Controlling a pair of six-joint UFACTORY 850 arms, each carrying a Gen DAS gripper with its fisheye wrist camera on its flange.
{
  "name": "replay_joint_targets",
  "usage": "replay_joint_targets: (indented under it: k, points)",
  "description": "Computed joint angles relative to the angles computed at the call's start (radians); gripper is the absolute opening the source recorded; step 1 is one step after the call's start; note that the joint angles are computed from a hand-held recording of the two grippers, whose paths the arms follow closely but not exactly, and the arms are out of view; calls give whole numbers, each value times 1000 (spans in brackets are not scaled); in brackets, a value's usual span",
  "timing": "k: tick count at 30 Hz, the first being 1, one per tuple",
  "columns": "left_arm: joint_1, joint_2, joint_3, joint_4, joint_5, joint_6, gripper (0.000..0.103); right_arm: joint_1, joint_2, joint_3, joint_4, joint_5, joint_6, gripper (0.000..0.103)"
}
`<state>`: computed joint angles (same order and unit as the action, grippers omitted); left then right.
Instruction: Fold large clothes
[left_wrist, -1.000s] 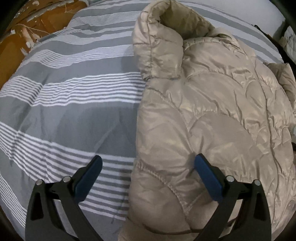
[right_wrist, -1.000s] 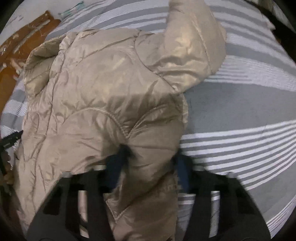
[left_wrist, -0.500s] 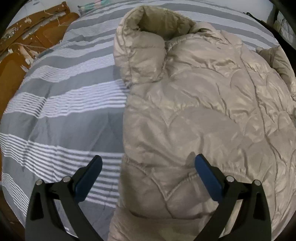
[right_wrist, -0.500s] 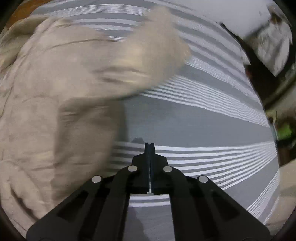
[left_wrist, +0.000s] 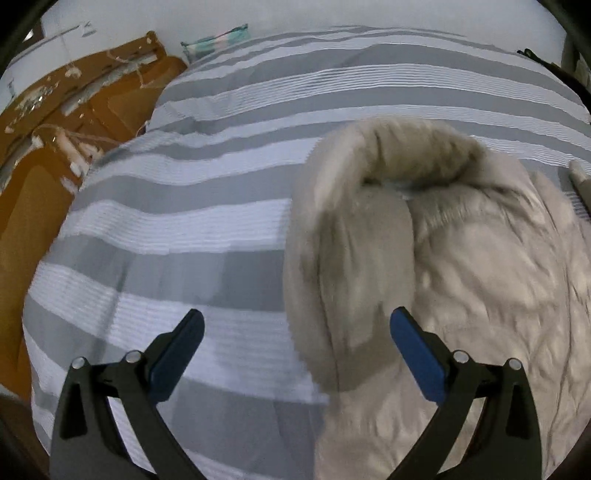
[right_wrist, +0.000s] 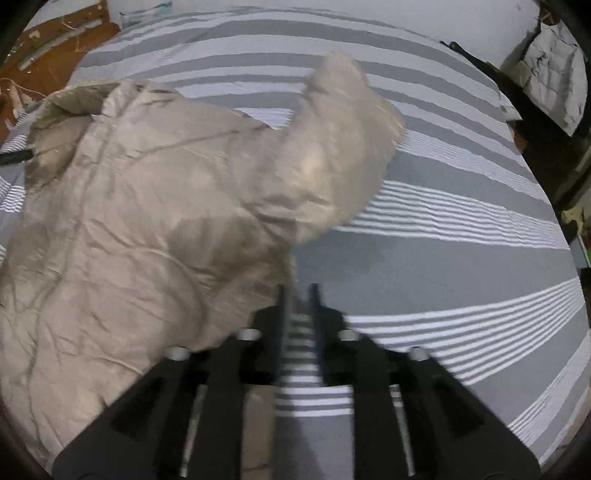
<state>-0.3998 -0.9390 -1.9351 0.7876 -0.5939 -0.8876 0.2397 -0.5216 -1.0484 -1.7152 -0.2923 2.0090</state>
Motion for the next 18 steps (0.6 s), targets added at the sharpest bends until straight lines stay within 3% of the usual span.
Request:
replay_joint_targets:
  k: [3, 4, 5, 7, 9, 11, 14, 18]
  points:
    - [10, -78, -140, -42, -44, 86, 100, 21, -1, -21, -20, -37, -7, 74]
    - [9, -100, -175, -27, -62, 89, 90, 31, 1, -22, -11, -55, -18, 78]
    - [11, -114, -192, -21, -71, 103, 60, 43, -1, -32, -2, -71, -33, 85]
    - [24, -134, -216, -108, -82, 182, 22, 51, -3, -46, 5, -78, -50, 89]
    - [32, -102, -155, -84, -60, 139, 19, 53, -7, -58, 5, -82, -61, 91]
    - [41, -30, -16, 5, -25, 28, 16, 88, 0, -52, 26, -105, -62, 91]
    - [68, 67, 163, 19, 26, -55, 15, 98, -3, -53, 17, -102, -48, 91]
    - [111, 141, 331, -117, 120, 37, 19, 114, -28, -82, 74, -91, -97, 92]
